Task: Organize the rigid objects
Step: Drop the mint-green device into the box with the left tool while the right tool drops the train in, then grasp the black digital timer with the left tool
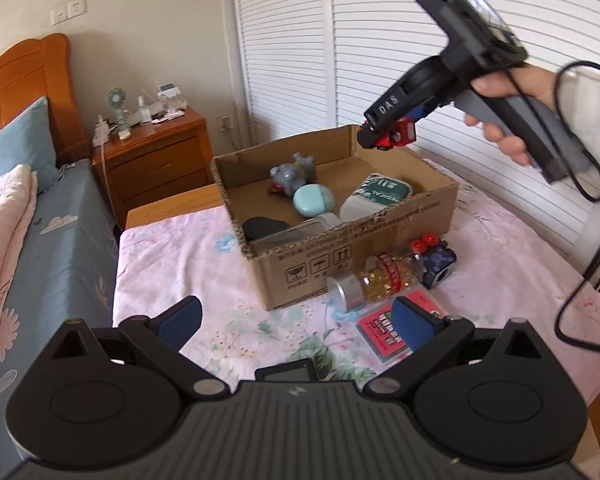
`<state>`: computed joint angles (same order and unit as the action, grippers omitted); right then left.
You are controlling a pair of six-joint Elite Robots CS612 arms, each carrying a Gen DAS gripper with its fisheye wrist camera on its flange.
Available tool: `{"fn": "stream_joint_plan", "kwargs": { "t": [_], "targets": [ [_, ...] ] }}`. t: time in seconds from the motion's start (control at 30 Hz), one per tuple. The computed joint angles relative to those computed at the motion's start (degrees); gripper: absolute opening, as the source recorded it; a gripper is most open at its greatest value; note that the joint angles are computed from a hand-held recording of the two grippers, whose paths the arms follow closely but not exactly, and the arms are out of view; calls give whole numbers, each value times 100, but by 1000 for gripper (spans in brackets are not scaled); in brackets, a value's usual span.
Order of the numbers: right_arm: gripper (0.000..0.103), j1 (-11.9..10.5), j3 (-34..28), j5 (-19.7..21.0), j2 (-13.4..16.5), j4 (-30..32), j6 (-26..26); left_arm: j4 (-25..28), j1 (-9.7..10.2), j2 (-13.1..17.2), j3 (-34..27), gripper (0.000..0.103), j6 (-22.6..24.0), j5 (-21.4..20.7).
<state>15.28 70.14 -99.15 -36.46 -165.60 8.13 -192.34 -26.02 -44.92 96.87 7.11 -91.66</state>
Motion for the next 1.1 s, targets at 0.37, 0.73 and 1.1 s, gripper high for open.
{"fn": "stream_joint_plan", "kwargs": {
  "t": [0.37, 0.73, 1.1],
  "targets": [
    [103, -52, -640, -314, 407, 289, 379, 63, 48, 12, 55, 100, -291, 222],
    [103, 70, 141, -575, -20, -27, 678, 101, 79, 21, 76, 100, -307, 188],
    [103, 300, 1059, -972, -299, -714, 1027, 103, 123, 31, 114, 100, -395, 92]
  ]
}}
